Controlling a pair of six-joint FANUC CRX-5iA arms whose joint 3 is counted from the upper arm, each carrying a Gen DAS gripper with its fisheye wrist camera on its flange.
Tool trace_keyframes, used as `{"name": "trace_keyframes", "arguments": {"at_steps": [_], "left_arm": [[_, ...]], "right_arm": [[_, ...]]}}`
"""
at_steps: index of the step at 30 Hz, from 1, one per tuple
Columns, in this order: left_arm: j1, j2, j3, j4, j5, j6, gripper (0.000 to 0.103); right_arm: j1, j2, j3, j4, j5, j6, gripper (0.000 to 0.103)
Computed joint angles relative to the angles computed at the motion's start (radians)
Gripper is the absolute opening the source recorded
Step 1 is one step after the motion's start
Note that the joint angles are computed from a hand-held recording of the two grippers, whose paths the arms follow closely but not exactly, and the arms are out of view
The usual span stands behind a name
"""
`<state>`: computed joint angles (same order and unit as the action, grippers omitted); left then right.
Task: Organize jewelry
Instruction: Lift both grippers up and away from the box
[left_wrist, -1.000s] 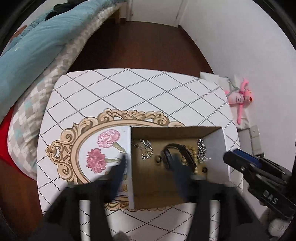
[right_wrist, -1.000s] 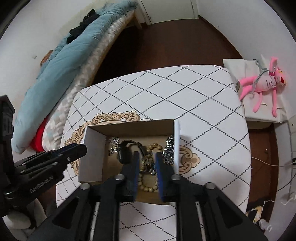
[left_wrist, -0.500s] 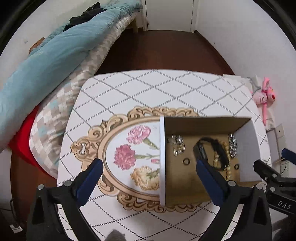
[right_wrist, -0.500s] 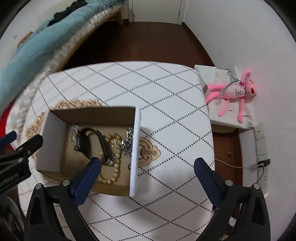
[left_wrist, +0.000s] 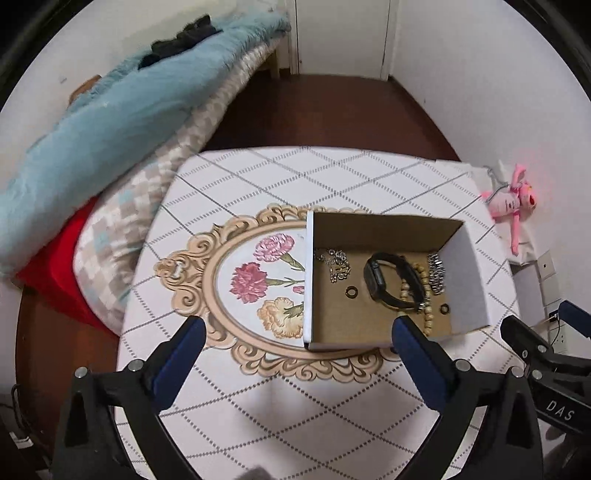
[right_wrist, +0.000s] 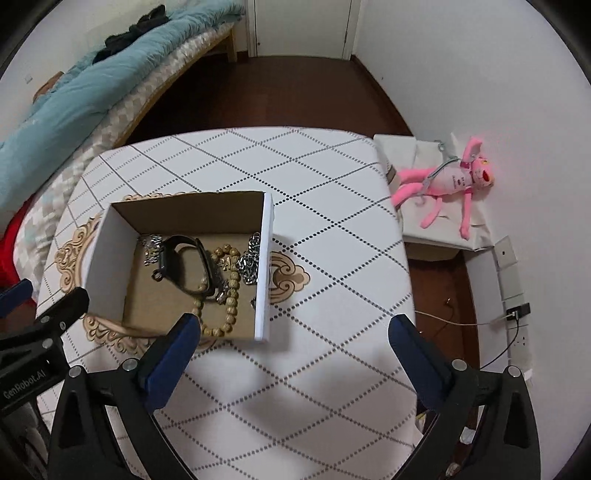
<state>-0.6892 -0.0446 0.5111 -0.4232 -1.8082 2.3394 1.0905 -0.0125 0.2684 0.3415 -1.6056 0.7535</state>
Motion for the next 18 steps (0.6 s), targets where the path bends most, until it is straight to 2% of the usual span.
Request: {"name": "trace_keyframes", "arguments": {"at_steps": [9,18], "left_arm": [[-0.211,0.004,0.182,-0.198,-0.136,0.040,0.103],[-0.403,0.045,0.367,-0.372,-0.230,0.028,0.103]], "right_arm": [[0.190,-0.125,-0.024,0.171,-0.068,-0.143,0.103],[0.385,-0.166,0.037,0.355,-0.190,-0.231,0.103]]}}
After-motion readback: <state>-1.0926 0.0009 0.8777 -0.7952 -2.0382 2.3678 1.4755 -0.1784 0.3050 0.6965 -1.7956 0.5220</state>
